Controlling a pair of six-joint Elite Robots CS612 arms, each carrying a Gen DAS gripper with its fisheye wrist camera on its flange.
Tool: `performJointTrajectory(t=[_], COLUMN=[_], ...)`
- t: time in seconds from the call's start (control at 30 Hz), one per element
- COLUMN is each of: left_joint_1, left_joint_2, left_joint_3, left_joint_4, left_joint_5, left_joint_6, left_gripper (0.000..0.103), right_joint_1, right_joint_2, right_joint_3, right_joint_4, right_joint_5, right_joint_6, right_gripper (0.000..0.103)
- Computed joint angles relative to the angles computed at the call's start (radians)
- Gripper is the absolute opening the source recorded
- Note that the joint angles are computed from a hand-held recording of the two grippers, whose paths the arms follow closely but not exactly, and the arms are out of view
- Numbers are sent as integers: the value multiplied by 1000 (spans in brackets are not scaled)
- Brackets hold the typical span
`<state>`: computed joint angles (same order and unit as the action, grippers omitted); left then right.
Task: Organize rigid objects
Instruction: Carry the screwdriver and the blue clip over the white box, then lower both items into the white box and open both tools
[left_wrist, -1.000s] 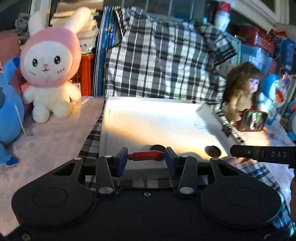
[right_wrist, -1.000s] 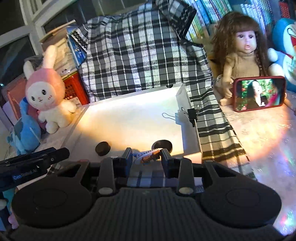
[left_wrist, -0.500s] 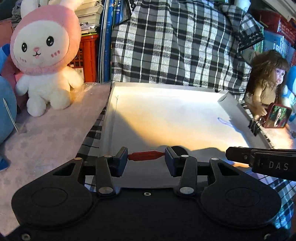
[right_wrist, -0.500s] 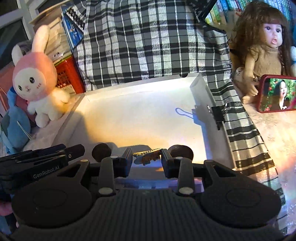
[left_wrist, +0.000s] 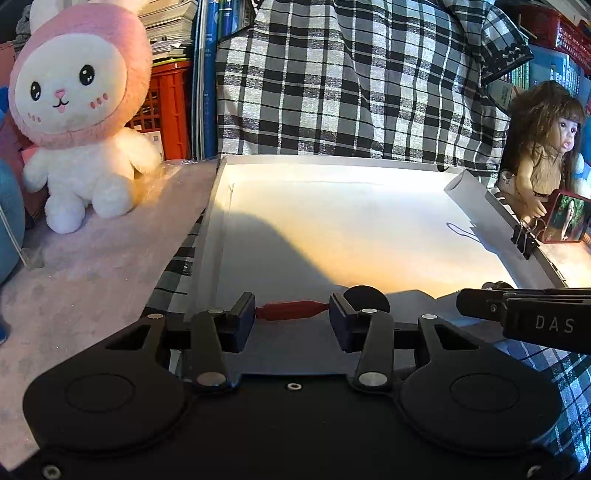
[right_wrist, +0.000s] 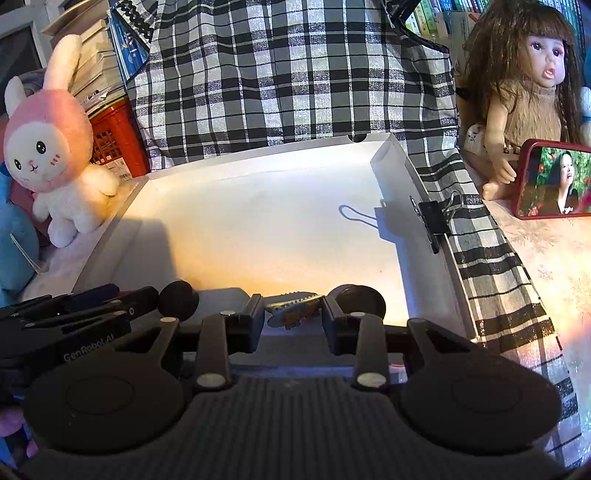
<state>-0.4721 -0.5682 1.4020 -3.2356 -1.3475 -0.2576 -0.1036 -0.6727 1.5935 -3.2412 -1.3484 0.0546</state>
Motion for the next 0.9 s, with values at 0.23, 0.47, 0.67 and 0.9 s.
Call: performJointTrajectory(t=[0.23,0.47,0.67,0.9], left_joint_1=[-6,-8,-11,-20], left_joint_2=[12,10,-4,-36], left_joint_3=[-10,-2,28,99], left_joint_4=[-15,-37,-80,-170], left_joint_5=[16,20,25,6], left_joint_6=[24,11,14,5], left_gripper=[42,43,52,71], right_joint_1=[3,2,-2,-14], right_joint_2=[7,9,-1,-26], right_joint_3=[-6,1,21,77], right_joint_4=[-14,-37,-64,-137], right_joint_5=[-12,-7,3,35], right_joint_6=[-7,8,10,-34], right_gripper=[39,42,57,70])
